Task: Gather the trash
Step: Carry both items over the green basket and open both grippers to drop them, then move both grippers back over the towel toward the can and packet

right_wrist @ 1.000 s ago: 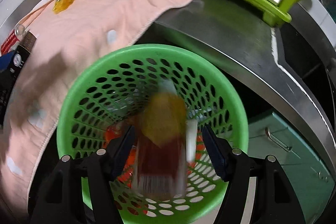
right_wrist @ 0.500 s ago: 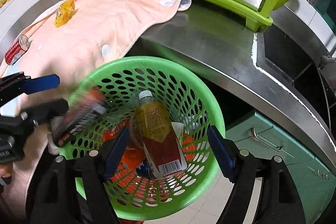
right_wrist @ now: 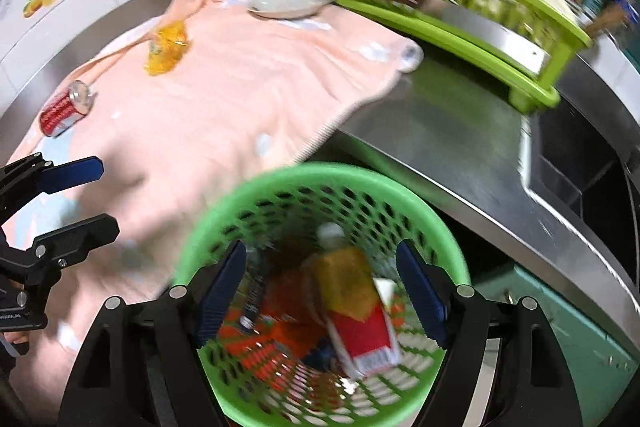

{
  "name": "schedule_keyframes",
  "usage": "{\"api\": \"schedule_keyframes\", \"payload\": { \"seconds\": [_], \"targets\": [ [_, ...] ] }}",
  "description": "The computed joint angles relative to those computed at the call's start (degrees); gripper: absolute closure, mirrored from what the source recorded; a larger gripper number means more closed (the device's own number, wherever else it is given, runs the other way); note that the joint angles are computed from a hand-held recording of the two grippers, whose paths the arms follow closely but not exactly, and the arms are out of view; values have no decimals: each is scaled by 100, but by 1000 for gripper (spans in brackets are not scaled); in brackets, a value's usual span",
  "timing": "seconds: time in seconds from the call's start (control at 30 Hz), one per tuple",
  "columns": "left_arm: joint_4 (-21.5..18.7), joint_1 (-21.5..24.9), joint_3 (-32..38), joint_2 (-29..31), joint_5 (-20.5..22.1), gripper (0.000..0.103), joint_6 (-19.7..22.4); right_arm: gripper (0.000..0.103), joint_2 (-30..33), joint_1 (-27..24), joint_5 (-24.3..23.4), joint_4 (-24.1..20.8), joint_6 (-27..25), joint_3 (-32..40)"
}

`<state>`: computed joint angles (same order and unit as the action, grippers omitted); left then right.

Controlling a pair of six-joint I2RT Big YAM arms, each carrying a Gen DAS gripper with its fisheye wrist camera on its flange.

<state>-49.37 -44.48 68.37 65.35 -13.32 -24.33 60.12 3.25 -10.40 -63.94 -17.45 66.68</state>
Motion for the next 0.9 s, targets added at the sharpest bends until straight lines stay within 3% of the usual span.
{"api": "schedule_keyframes", "payload": {
  "seconds": [0.13, 0.27, 0.43, 0.7, 0.9],
  "targets": [
    [-224, 326, -211, -432, -102, 40, 64, 28, 190, 653, 143, 123, 252, 210],
    [-409, 746, -427, -845, -182, 38, 184, 22, 501, 1211, 187, 260, 518, 494],
    [-627, 1616, -651, -1345, -156, 35, 456, 22, 1060, 1782, 290, 387, 728, 979],
    [-753, 3061, -726, -1640, 57, 29, 1166, 21, 2149, 2483, 397, 516, 1252, 1953],
    [-722, 3813, -773, -1658, 264, 25, 1661, 21, 2837, 2760, 524, 492, 1551, 2655]
  ]
}}
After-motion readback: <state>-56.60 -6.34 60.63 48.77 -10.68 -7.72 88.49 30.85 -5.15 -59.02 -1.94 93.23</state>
